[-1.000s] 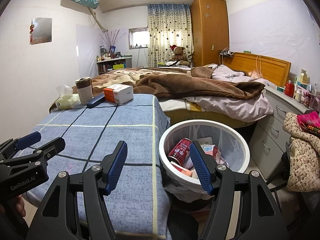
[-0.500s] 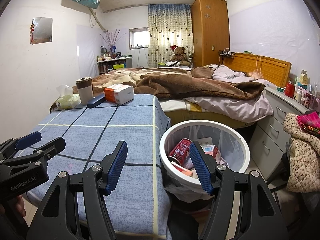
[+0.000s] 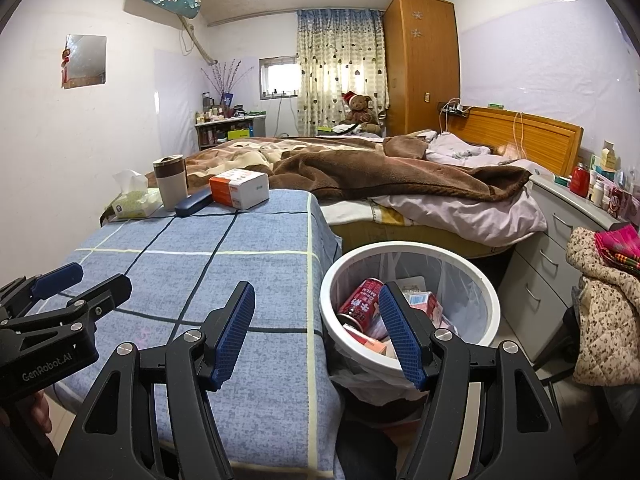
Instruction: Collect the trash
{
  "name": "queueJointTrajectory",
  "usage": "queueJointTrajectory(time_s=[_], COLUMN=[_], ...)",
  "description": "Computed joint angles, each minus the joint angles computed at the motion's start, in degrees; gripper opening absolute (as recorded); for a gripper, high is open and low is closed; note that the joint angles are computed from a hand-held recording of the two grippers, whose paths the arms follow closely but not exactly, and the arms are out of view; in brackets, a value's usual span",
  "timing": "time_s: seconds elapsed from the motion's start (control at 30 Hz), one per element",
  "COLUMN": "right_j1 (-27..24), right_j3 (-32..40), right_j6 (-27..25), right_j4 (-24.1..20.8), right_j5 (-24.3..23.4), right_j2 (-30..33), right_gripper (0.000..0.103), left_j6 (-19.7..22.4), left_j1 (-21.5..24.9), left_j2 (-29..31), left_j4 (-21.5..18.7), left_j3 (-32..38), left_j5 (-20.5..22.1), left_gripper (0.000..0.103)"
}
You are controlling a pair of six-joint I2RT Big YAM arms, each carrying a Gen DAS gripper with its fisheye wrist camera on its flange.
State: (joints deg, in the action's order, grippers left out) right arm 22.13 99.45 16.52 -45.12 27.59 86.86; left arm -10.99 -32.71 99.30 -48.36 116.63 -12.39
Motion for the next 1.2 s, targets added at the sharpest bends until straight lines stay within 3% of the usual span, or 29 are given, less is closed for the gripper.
queueJointTrajectory(time_s=[1.2], right_j1=[0.04], right_j3=[0.02], right_j6=[-0.07], right_j4=[-0.04], right_j5=[-0.07], right_j2=[0.18], right_gripper=[0.066], left_j6=[0.34], left_j1=[0.31], left_j2=[-0.11], left_j4=[0.39], left_j3=[-0.56], left_j5=[0.63], left_gripper=[0.080])
